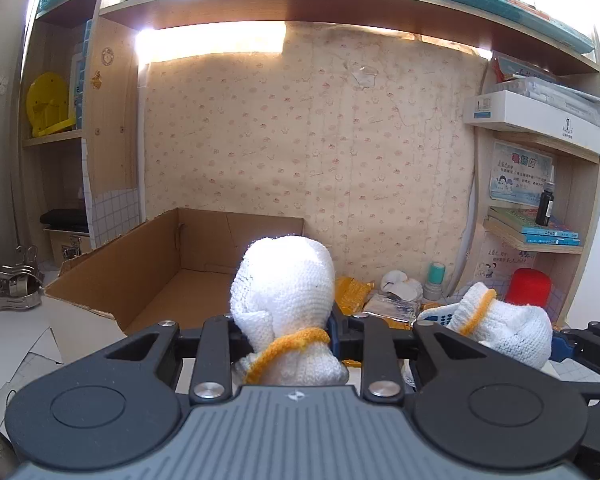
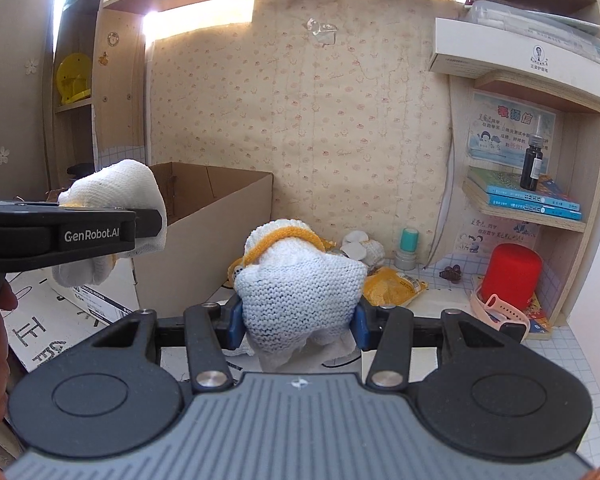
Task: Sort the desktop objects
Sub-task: 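Carry both held gloves over the cardboard box with both grippers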
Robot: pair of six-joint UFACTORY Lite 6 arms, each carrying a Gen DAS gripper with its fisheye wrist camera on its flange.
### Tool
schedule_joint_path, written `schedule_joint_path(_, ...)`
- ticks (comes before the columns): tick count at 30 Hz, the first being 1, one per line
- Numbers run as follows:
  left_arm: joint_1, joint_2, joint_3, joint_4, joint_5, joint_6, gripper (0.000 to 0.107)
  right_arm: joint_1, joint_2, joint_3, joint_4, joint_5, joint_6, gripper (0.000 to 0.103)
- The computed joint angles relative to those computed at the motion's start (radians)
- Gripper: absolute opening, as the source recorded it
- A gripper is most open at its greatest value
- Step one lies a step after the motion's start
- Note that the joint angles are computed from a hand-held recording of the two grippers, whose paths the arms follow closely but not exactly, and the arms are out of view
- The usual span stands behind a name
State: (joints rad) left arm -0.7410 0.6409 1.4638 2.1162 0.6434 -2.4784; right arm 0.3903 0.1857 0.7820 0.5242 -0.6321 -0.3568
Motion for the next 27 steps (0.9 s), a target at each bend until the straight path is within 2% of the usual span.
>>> schedule_joint_path(15,0.134,-0.12,-0.12,0.011,-0.009,-0.036,0.029,0.079,0.133,0.304,0.12,0.103,-0.195,0.049)
schedule_joint_path(27,0.255,-0.161,-0.162,0.066,-0.055,-0.08,0.029,0.098,0.324,0.613,0.182,0.243,-0.322,0.049)
